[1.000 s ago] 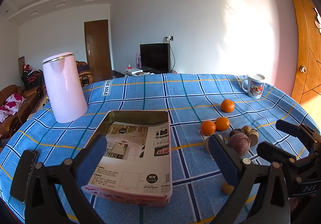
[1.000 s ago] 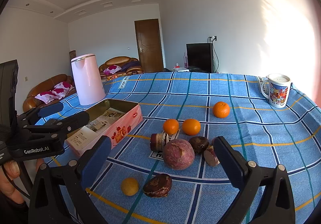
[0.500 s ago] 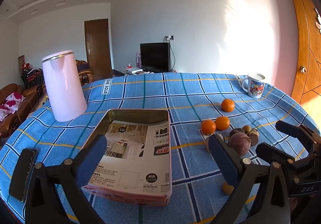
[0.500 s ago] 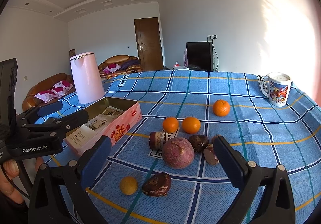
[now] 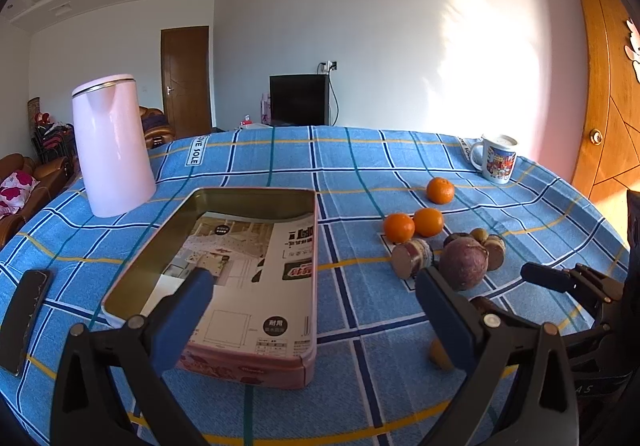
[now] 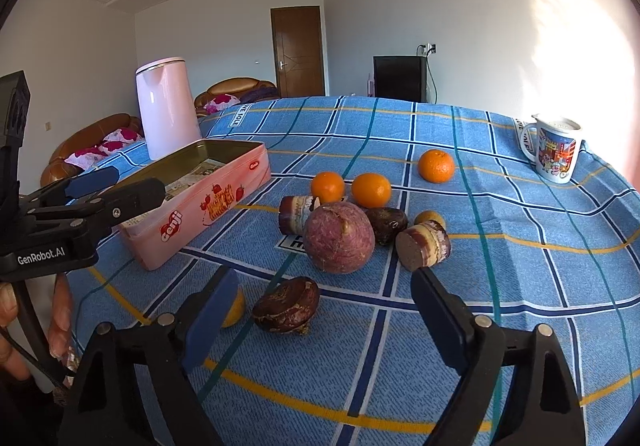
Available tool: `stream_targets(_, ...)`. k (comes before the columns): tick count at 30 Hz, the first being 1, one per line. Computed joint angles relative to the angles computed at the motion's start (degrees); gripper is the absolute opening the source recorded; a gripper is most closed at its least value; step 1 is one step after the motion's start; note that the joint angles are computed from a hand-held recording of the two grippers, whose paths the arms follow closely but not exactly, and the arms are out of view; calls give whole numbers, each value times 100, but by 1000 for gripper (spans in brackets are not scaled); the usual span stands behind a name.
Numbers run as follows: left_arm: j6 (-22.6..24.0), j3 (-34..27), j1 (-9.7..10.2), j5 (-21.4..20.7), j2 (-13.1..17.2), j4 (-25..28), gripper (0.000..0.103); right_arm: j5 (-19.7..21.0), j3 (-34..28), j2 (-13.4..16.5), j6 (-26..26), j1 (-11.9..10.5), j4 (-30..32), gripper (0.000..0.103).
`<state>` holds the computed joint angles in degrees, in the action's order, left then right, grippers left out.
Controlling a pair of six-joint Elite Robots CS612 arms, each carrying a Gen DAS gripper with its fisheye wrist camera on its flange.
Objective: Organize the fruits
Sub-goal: 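Grasp the small yellow fruit with the left tool while the right tool grasps a dark brown round fruit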
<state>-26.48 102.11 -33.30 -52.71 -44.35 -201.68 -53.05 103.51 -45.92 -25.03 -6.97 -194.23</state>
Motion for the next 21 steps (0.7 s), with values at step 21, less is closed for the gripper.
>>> stream_targets(21, 680, -103, -151, -674, 110, 19, 88, 425, 52, -11, -266, -87, 354, 43)
